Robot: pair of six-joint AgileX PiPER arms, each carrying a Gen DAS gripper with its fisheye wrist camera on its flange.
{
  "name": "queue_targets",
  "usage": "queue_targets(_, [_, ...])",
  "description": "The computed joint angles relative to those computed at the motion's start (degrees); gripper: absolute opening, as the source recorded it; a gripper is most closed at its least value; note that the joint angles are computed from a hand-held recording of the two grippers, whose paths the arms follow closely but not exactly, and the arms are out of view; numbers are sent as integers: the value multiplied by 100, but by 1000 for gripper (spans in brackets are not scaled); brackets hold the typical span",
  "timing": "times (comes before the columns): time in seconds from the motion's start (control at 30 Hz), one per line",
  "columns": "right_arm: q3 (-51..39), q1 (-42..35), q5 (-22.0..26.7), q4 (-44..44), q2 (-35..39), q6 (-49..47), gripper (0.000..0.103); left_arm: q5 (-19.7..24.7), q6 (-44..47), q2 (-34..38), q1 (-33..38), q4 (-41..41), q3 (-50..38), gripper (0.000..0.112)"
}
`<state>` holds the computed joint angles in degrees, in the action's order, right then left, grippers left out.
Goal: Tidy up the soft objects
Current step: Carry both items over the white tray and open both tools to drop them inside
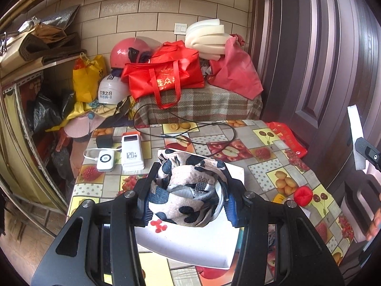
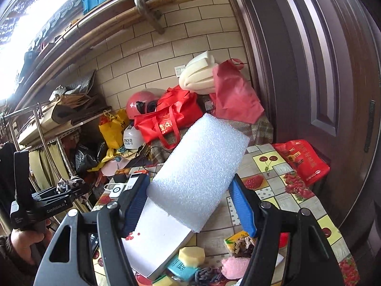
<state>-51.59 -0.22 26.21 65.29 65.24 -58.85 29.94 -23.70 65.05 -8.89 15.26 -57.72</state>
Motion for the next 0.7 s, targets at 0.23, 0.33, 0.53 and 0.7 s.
queue_targets(0.23, [-151, 392, -151, -403, 273, 262, 68, -42, 239, 165, 154, -281, -2, 47])
queue_targets(0.33, [-291, 562, -154, -694, 546, 450, 68, -34, 304, 255, 187, -343, -12, 47])
queue_targets(0.53, [-520, 888, -178, -966, 978, 675, 68, -100, 559, 557, 336, -612, -16, 47])
queue_targets(0.7, [-775, 1235, -187, -1376, 1491, 992, 68, -119, 1626, 1153, 764, -1792, -108, 47])
